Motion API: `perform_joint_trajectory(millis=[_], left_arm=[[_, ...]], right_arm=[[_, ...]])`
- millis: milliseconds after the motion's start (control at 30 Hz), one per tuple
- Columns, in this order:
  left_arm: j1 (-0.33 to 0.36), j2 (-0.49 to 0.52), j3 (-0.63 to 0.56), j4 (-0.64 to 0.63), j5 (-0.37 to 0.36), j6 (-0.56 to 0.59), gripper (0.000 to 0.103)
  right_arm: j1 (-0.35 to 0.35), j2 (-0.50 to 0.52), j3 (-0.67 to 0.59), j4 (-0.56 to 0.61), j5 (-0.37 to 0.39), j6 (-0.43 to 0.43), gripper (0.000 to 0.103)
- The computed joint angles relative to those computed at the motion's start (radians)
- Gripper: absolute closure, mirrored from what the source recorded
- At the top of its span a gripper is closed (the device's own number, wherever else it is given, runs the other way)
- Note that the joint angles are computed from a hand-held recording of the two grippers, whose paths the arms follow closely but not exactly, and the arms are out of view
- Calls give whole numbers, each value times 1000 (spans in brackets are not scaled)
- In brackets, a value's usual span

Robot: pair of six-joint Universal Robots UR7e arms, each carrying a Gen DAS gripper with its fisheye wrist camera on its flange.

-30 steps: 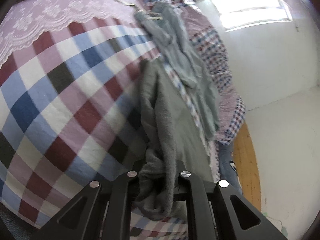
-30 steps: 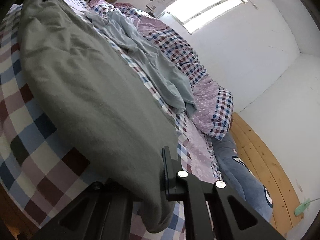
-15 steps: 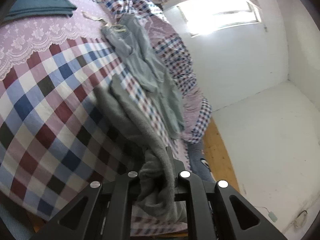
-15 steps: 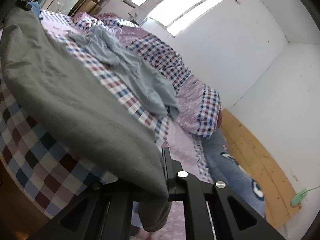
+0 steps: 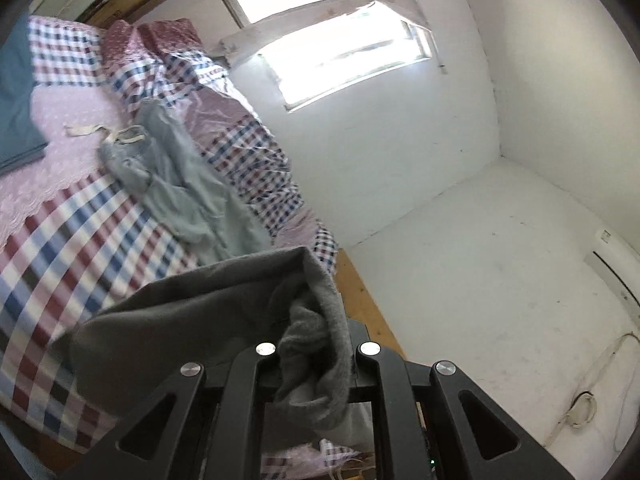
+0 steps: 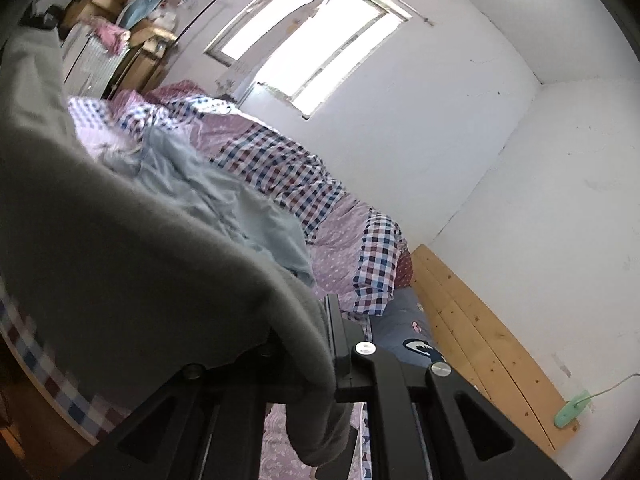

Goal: Fold clothes

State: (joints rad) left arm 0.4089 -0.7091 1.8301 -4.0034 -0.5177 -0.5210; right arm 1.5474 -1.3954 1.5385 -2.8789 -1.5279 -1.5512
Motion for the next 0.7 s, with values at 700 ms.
perform_joint_trajectory(millis=[700], left_arm=[[419, -24, -106, 458, -232, -406, 93]], right_arm=[[63, 631, -616, 325, -473, -20, 96]])
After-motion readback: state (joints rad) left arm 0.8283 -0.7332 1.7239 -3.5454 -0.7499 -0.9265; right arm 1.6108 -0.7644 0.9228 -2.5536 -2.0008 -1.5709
